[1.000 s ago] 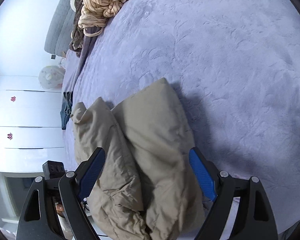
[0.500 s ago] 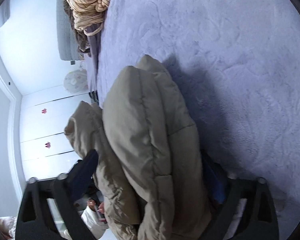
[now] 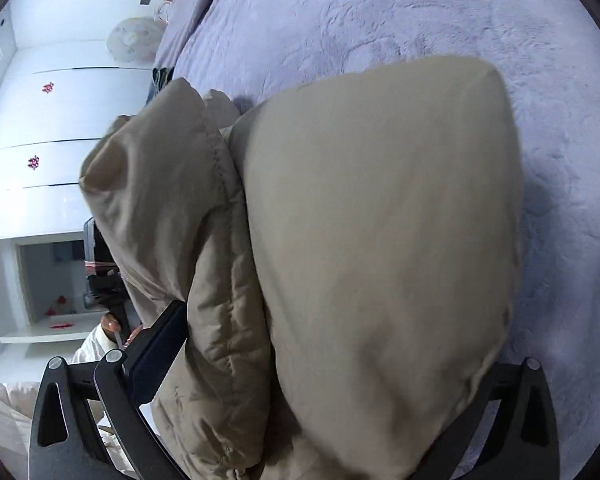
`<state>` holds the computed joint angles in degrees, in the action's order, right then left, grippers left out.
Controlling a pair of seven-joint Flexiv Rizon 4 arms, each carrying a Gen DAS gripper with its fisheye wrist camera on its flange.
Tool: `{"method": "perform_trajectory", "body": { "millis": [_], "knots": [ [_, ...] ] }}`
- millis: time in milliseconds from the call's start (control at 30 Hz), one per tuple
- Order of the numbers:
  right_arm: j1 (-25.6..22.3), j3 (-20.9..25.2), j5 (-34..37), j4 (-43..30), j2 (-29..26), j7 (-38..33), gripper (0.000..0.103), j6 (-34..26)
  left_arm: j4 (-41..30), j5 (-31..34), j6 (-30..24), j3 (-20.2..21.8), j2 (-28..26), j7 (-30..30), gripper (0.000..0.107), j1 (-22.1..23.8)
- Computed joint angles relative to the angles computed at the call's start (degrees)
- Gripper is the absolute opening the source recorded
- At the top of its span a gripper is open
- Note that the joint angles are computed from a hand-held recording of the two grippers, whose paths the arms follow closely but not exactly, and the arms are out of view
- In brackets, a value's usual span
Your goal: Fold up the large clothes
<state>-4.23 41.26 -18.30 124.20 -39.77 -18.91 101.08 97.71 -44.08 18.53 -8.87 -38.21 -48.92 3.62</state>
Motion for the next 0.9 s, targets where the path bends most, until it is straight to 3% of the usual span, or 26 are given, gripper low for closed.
{"method": "perform_trajectory", "body": {
  "millis": [133, 267, 367, 467, 533, 633, 900],
  "knots": [
    [0.0, -0.26, 0.14, -0.99, -2.81, 1.24, 0.103, 1.74, 0.13, -0.38, 0.42, -0.12, -0.57, -2.05, 0.103, -0.7],
    [0.91, -1.03, 0.07, -1.44, -1.86, 3.28, 0.103, -0.35, 2.65, 3.95, 7.66, 0.84, 3.5, -1.06, 0.103, -4.46],
    [1.08, -0.91, 1.43, -1.09, -1.2, 4.1, 0.102, -0.34, 4.51, 5.77, 12.26, 0.86, 6.08, -0.39, 0.096, -6.1],
    [1.2, -1.19, 2.14, 0.09, -1.11, 4.54, 0.086, 3.31, 6.27, 5.94, 15.49, 0.61, 8.07, 0.33, 0.086, -6.67],
    [2.21, -2.32, 1.77, 0.92, -0.62, 5.32, 0.066, 6.39, 7.14, 6.04, 16.99, 0.43, 9.33, 0.85, 0.081, -7.01],
    [3.35, -3.9, 0.18, 1.34, 0.52, 6.91, 0.051, 7.86, 8.07, 5.83, 18.38, 0.14, 10.9, 2.33, 0.078, -7.19],
    [12.64, -12.44, 0.76, 1.32, 4.86, 12.58, 0.046, 10.67, 6.42, 3.81, 15.73, 0.25, 11.95, 6.94, 0.076, -5.36]
  ]
}}
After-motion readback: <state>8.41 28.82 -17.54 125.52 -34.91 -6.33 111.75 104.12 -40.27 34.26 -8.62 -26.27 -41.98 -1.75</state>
